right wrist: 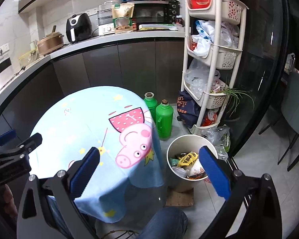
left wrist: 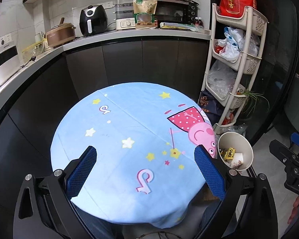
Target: Collect trash
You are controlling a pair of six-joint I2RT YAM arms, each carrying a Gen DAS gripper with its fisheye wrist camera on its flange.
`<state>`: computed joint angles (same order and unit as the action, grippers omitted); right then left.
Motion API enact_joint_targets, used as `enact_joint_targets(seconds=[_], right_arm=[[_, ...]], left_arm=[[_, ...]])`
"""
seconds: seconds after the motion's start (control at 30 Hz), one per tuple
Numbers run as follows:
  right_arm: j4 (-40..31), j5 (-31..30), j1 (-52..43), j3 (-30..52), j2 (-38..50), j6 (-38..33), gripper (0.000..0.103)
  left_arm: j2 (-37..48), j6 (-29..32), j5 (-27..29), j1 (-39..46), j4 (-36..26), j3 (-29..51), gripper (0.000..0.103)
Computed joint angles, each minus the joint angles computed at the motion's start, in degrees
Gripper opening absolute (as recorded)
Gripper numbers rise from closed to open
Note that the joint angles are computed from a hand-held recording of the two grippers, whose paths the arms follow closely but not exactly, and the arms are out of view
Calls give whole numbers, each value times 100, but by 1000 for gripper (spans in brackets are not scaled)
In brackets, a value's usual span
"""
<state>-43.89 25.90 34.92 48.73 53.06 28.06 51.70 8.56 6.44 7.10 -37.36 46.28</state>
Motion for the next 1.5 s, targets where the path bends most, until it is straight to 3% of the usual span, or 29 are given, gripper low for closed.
enact_joint_targets(seconds=[0.27, 1.5], right_arm=[[-108, 345, 565, 245, 258, 185, 100], [-147, 377, 563, 450, 371, 139, 100]], left_arm=[[-279, 119, 246, 367, -181, -45, 95], [-155, 119, 396, 403, -236, 108, 95]])
